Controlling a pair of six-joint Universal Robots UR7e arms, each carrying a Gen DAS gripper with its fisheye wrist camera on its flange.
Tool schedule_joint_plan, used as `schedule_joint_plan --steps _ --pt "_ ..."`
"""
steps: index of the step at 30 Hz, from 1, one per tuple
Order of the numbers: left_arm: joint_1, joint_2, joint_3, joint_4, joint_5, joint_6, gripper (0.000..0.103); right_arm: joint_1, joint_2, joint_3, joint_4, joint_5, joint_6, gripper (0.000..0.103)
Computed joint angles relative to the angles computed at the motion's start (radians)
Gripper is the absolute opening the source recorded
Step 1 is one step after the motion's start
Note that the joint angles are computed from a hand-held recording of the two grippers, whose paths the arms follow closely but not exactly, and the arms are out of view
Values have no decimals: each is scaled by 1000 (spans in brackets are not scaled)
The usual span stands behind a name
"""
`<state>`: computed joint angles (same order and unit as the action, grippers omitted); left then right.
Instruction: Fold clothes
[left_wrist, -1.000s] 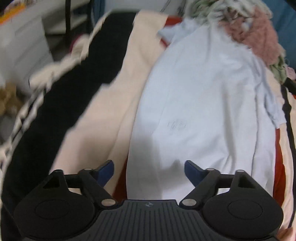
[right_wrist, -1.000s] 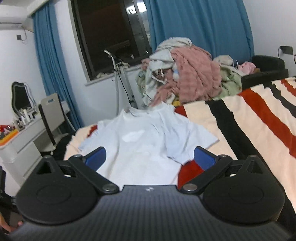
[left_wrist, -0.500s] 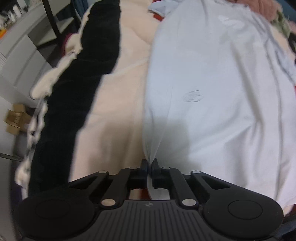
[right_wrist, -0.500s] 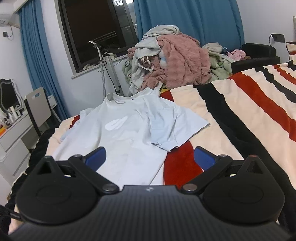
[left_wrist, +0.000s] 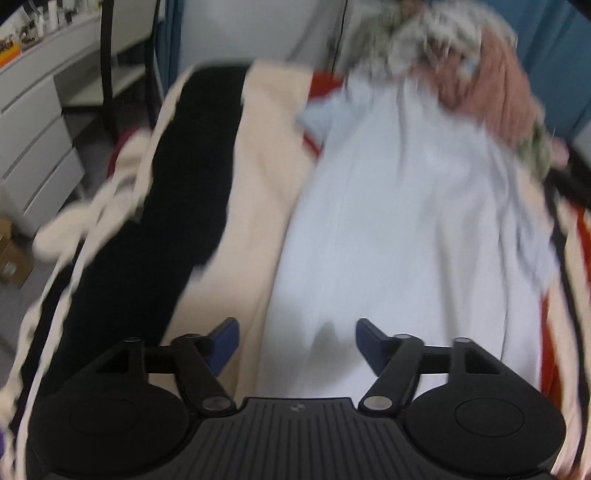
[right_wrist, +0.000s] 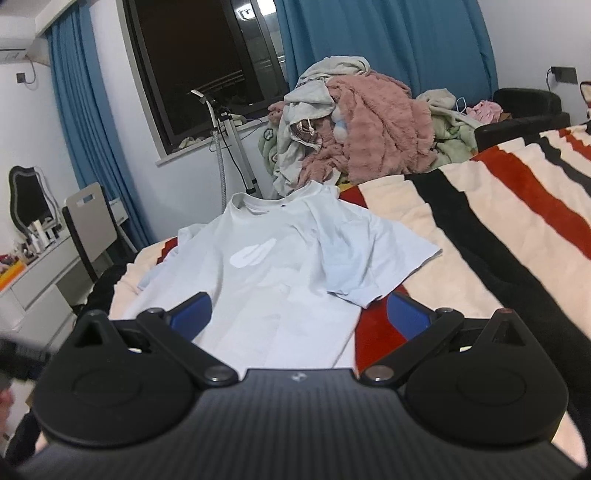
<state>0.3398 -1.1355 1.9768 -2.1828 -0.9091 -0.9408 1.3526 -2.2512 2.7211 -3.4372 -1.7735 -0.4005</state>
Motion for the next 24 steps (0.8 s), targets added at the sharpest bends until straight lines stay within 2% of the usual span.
schedule_joint_plan --steps 5,10,14,15,19,23,24 --pt "96 178 -67 -405 105 169 81 -60 61 -8 -23 60 -3 103" --pt "264 400 -219 -737 120 397 80 -131 205 -35 -123 116 -5 103" --pt "341 516 -330 -837 137 414 68 -186 341 -81 -179 153 5 103" --pt "359 540 -356 -856 137 412 61 -196 372 -95 -185 155 9 103" --pt "427 625 -462 -895 106 490 44 -238 437 -132 -185 190 30 103" --pt "412 650 -495 -900 158 684 7 -249 444 -151 -138 186 76 103" --pt "397 655 -497 -917 174 756 6 -248 437 -148 -131 188 87 103"
